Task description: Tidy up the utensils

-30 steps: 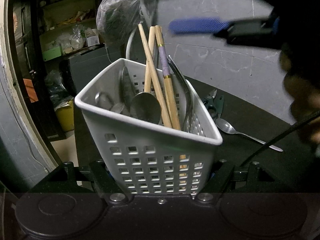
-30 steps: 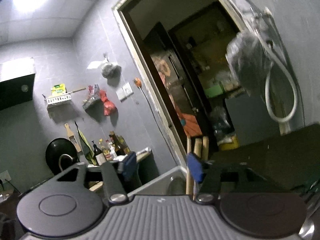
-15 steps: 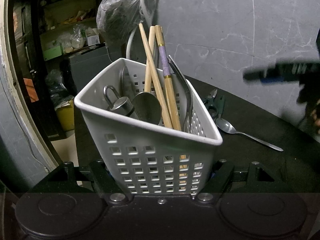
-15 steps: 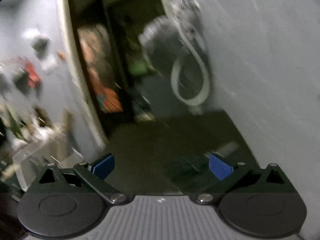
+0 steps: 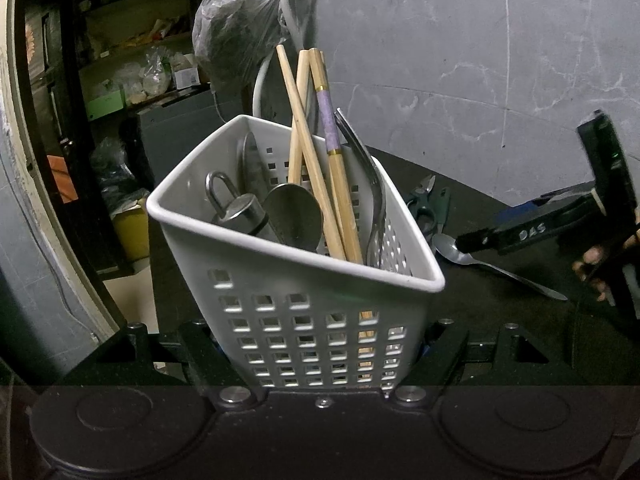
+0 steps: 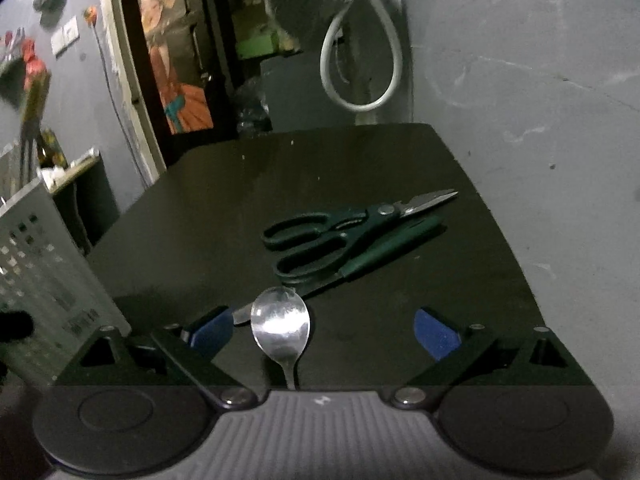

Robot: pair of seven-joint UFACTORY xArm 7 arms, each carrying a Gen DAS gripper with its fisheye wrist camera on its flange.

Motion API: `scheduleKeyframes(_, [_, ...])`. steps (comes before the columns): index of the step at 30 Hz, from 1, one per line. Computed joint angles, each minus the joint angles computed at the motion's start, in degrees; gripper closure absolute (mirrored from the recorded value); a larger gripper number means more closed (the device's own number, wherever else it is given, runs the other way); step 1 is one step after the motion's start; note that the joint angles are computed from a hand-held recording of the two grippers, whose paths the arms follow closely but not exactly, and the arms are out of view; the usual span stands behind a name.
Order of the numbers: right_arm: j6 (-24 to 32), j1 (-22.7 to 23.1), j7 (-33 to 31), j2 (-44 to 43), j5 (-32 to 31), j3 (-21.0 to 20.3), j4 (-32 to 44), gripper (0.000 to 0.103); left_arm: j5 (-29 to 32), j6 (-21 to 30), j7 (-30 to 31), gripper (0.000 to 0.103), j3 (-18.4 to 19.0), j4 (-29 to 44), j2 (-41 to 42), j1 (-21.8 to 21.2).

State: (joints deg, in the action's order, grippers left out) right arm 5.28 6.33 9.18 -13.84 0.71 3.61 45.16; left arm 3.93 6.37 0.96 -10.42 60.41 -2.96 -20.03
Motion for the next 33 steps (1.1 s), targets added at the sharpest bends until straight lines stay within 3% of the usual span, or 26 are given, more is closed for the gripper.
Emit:
scheduleKeyframes(12, [1.83,-3.01,3.07,2.06,-7.72,2.9,1.1,0.002,1.71,0.13,-1.7,0.025,-0.11,0.1,0.05,0.17])
scheduleKeyframes(15, [1.47,-4.86,5.39,2.07,-11.89,4.47,1.12,0.015,1.68,0.11,-1.73,0.025,-0.1,0.11,0.06,0.16])
scheduleKeyframes(27, [1.78,-0.05,-0.65,1.56,-7.09,1.76,1.38,0.062,1.73,0.12,-1.82,0.025,-0.09,0.16,0.11,0.13])
scheduleKeyframes(31, [3.39,-1.06,1.1,1.63,-8.44,3.26,2.29,0.066,1.8,0.13,-1.82,0.025,-0.09,0.18,0.13,0.14])
scheduleKeyframes(33, [4.3,-3.27,3.9,1.39,-12.56,5.43,2.59,0.065,1.77,0.14,-1.87,0.025,-0.09,0.19,0.14,0.13])
